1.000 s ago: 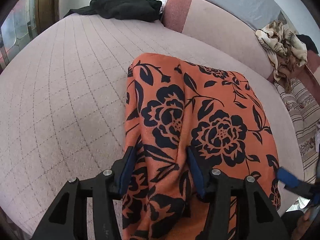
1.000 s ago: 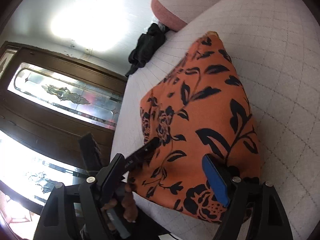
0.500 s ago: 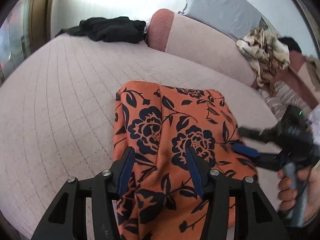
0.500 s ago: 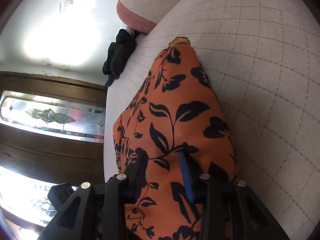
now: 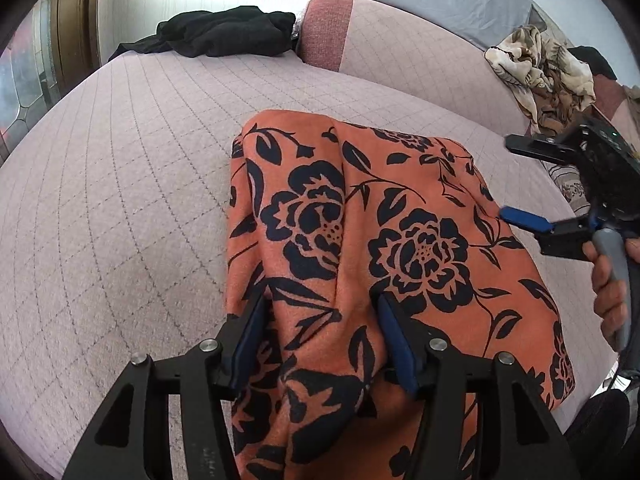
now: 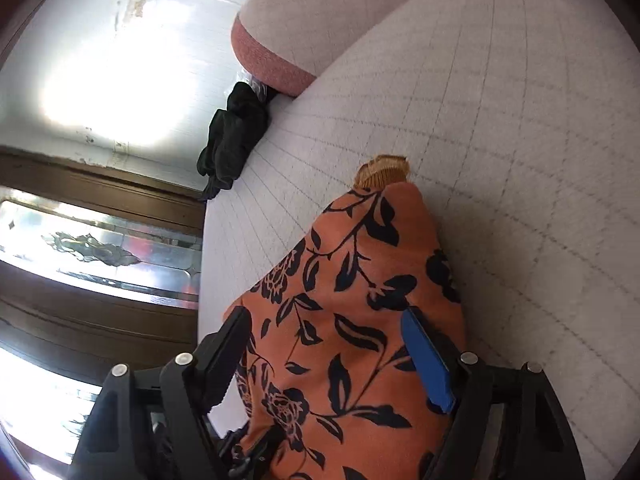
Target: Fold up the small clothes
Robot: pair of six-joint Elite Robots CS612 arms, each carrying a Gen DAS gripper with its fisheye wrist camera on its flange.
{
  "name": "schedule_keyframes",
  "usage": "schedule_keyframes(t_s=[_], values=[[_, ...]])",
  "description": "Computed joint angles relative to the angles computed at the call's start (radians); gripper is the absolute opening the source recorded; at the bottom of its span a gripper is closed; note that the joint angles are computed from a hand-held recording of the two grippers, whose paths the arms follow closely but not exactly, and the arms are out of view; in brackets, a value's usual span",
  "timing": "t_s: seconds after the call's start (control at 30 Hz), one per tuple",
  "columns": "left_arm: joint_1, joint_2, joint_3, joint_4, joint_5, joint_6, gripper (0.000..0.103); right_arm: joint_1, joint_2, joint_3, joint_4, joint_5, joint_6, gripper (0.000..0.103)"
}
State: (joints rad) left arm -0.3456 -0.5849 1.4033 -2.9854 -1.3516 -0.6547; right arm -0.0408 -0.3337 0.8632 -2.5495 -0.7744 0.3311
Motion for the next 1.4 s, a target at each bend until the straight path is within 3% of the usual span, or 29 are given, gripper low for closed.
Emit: schedule_keyframes(t_s=[0.03,0.17,0.37,0.47,0.5,0.53,0.6,0.63,0.67,0.7,0.8,0.87,0.93,1.0,1.07,1.13,1.2,1.3,1.33,1.37,1.4], values=[[-0.001,-0.001,0.002,0.0,0.002,-0.002,0.059,-0.004,-0.021,0.037,-0.009,0.0,-0.01,0.093],[-0.006,0.001,-0.002,0.003,0.014,-0.001,0.06,-0.023,-0.11,0.201,-0.019,-0.05,-0.093,0.094],[-0.013,0.02,-0.033,0.019,0.035,-0.002,0.06,-0.048,-0.185,0.379,0.056,0.03,-0.207,0.094],[-0.016,0.022,-0.033,0.014,0.044,0.003,0.06,-0.048,-0.184,0.404,-0.012,0.08,-0.164,0.092],[-0.017,0.021,-0.031,0.011,0.044,0.003,0.06,-0.047,-0.183,0.408,-0.036,0.082,-0.145,0.089],[-0.017,0.021,-0.03,0.009,0.044,0.002,0.06,-0.043,-0.187,0.409,-0.038,0.065,-0.146,0.076],[-0.017,0.021,-0.027,0.005,0.043,0.002,0.06,-0.032,-0.202,0.419,-0.037,0.005,-0.163,0.072],[-0.017,0.021,-0.026,0.003,0.043,0.004,0.06,-0.026,-0.21,0.426,-0.038,-0.029,-0.176,0.063],[-0.017,0.022,-0.027,0.003,0.044,0.005,0.06,-0.018,-0.216,0.429,-0.033,-0.072,-0.195,0.045],[-0.018,0.023,-0.028,0.006,0.044,0.007,0.06,-0.014,-0.218,0.432,-0.024,-0.123,-0.217,0.038],[-0.022,0.022,-0.027,0.007,0.062,0.021,0.06,-0.016,-0.208,0.437,-0.043,-0.131,-0.21,0.033],[-0.021,0.022,-0.026,0.006,0.056,0.016,0.061,-0.005,-0.231,0.453,-0.062,-0.186,-0.239,0.032],[-0.017,0.022,-0.027,0.005,0.041,0.007,0.061,0.001,-0.25,0.47,-0.075,-0.211,-0.273,0.032],[-0.016,0.023,-0.031,0.009,0.042,0.01,0.061,-0.007,-0.238,0.453,-0.019,-0.201,-0.278,0.049],[-0.015,0.023,-0.03,0.007,0.039,0.011,0.061,-0.029,-0.224,0.455,-0.024,-0.102,-0.199,0.06],[-0.012,0.024,-0.029,0.003,0.03,0.007,0.061,-0.044,-0.226,0.466,-0.098,-0.04,-0.15,0.076],[-0.012,0.024,-0.031,0.008,0.032,0.006,0.061,-0.054,-0.212,0.453,-0.174,0.017,-0.077,0.078],[-0.012,0.025,-0.033,0.01,0.036,0.008,0.061,-0.052,-0.154,0.365,-0.128,0.086,-0.025,0.083],[-0.011,0.025,-0.032,0.008,0.032,0.01,0.061,-0.045,-0.136,0.33,-0.061,0.066,-0.036,0.082],[-0.011,0.025,-0.031,0.006,0.031,0.01,0.061,-0.036,-0.127,0.309,-0.001,0.038,-0.053,0.061],[-0.011,0.023,-0.029,0.005,0.034,0.008,0.063,-0.025,-0.137,0.309,0.018,-0.001,-0.112,0.047]])
